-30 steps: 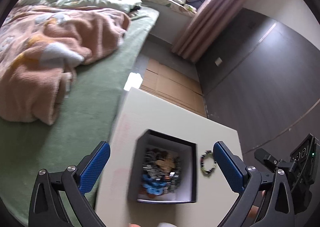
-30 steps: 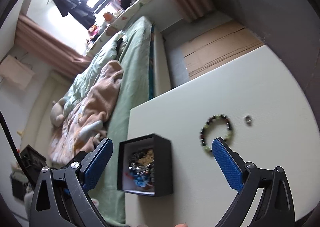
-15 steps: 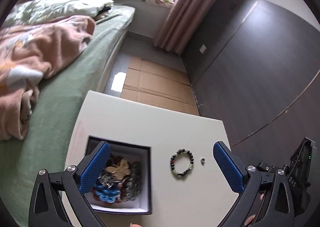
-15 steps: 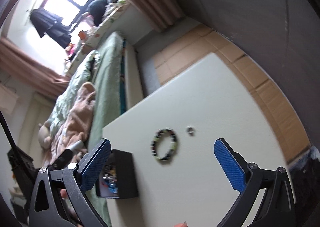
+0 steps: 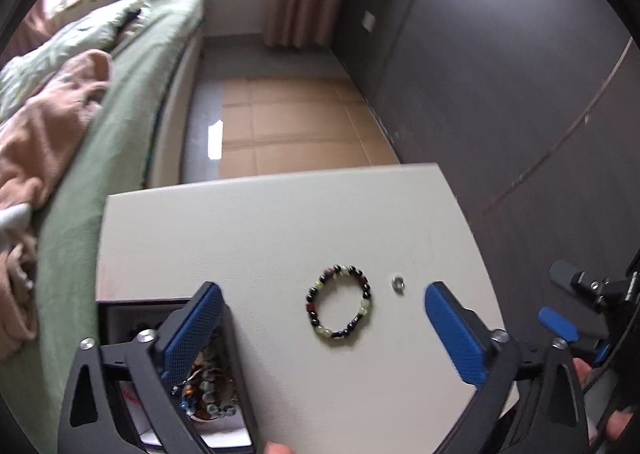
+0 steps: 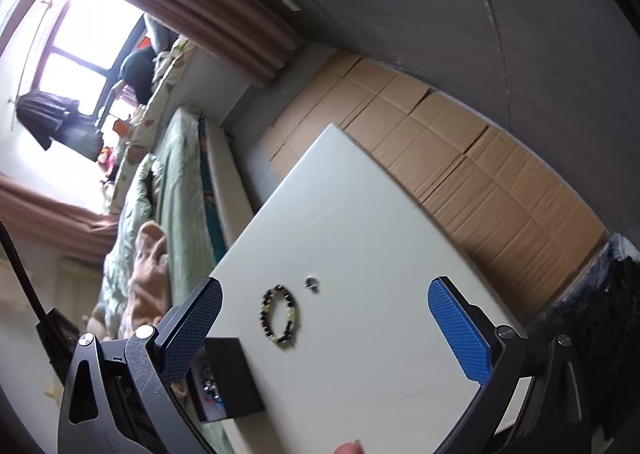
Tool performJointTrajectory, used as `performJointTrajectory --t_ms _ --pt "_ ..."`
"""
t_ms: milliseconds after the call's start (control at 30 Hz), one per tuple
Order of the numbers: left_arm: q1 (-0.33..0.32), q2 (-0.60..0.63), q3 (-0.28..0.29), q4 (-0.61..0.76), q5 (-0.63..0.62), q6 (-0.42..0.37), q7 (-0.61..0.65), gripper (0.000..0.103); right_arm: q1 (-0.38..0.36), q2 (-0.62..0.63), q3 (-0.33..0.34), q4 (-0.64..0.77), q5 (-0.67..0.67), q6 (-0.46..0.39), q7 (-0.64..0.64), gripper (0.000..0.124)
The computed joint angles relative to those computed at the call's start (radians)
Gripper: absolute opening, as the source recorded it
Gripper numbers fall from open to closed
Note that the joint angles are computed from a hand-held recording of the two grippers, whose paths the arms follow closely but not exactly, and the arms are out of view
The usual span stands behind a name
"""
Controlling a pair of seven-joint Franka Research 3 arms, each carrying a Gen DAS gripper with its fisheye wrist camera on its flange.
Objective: Organize jewelry
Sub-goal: 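Grasp the black-and-green bead bracelet with the left gripper and lift it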
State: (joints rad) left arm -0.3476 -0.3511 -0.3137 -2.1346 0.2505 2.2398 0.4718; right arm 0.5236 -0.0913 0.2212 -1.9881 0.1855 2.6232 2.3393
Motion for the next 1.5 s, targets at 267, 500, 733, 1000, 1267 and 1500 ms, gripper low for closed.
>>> performJointTrajectory --t_ms 267,500,733,1000,1267,1500 --pt "-0.016 0.134 0.032 0.084 -0.087 -0.097 0.186 0.053 -0.009 -0.002 0.002 0.004 -0.059 -0.002 0.023 0.103" --pt "-0.008 0.221 0.036 0.131 -0.137 -0.13 0.268 0.035 -0.007 0.003 -0.001 0.005 -0.033 -0.001 0.013 0.103" --pt "-0.004 0.264 0.028 0.153 -0.103 -0.145 0.264 0.026 -0.004 0.008 -0.003 0.013 -0.032 -0.013 0.001 0.103" --pt "-0.01 0.247 0.03 0.13 -0.106 -0.106 0.298 0.008 0.004 0.033 0.01 0.056 -0.138 -0.045 0.014 0.102" --pt "-0.006 0.1 0.034 0.037 -0.128 -0.033 0.261 0.008 0.033 0.101 0.005 0.147 -0.232 -0.135 -0.076 0.076" --pt "-0.005 -0.058 0.04 -0.049 -0.13 0.016 0.211 0.008 0.068 0.206 -0.003 0.264 -0.193 -0.211 -0.269 0.057"
